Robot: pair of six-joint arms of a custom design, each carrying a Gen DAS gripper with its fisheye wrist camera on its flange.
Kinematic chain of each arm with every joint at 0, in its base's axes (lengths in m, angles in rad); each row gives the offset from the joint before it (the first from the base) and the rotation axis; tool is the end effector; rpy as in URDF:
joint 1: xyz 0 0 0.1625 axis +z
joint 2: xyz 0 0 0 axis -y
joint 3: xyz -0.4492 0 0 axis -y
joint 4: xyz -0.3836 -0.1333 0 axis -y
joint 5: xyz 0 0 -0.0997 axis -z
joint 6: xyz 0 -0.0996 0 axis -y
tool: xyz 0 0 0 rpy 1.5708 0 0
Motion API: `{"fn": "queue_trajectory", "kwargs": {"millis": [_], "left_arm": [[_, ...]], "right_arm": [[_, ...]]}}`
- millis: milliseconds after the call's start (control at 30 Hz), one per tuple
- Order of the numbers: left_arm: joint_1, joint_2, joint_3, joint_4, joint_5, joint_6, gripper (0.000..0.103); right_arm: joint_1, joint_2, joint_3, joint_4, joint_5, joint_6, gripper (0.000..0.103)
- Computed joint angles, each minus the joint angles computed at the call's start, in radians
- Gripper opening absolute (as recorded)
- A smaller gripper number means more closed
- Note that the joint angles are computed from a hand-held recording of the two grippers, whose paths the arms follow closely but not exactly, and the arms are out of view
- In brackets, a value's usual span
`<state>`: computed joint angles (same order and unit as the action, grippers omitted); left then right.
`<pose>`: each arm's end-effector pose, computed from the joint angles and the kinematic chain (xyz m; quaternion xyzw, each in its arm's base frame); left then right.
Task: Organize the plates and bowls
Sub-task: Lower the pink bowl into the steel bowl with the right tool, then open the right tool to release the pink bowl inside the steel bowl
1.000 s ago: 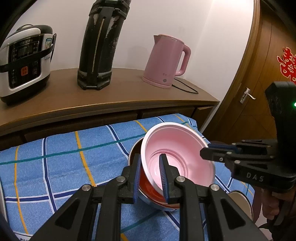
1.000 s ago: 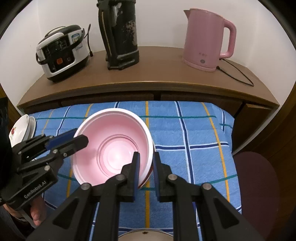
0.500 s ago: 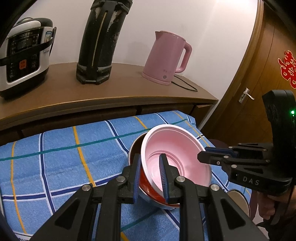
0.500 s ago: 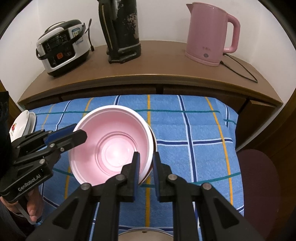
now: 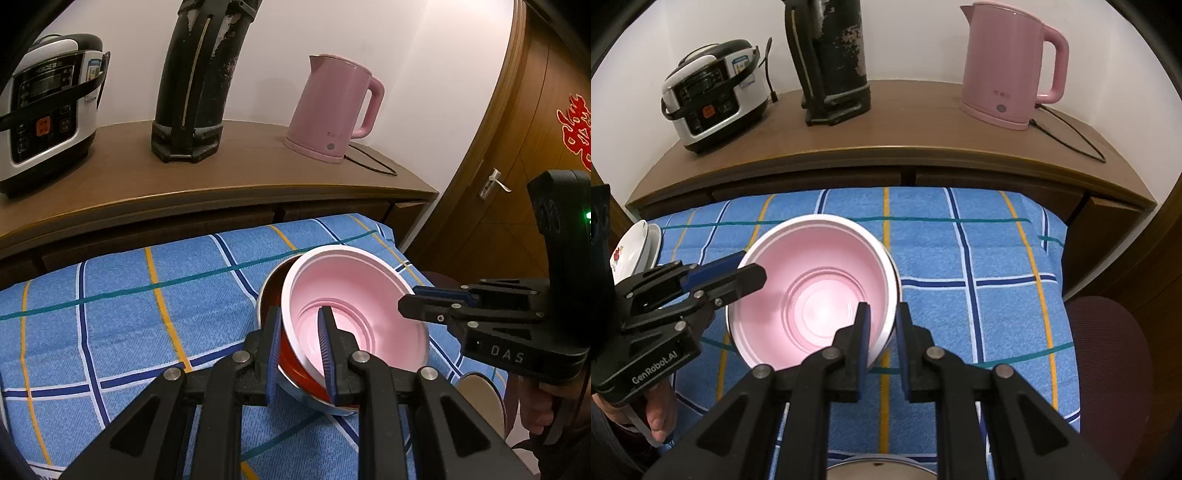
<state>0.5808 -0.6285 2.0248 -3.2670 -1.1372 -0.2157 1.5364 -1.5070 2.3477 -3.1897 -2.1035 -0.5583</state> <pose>-0.3653 -0.4493 -0.0081 0.3348 0.9063 -0.2408 0.0925 0.0684 -0.4183 0.3338 0.1347 -0.8880 0.2789 0.3398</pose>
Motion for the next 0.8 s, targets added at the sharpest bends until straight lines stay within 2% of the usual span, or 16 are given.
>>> {"fn": "queue_trajectory", "kwargs": {"millis": [433,800], "left_arm": [[-0.004,0.000,0.006,-0.005,0.006,0.007,0.022],[-0.008,0.003,0.007,-0.013,0.018,0.017,0.022]], "right_arm": [[-0.008,0.001,0.000,-0.005,0.011,0.001,0.014],[-0.009,0.009,0.008,-0.041,0.013,-0.030,0.014]]}}
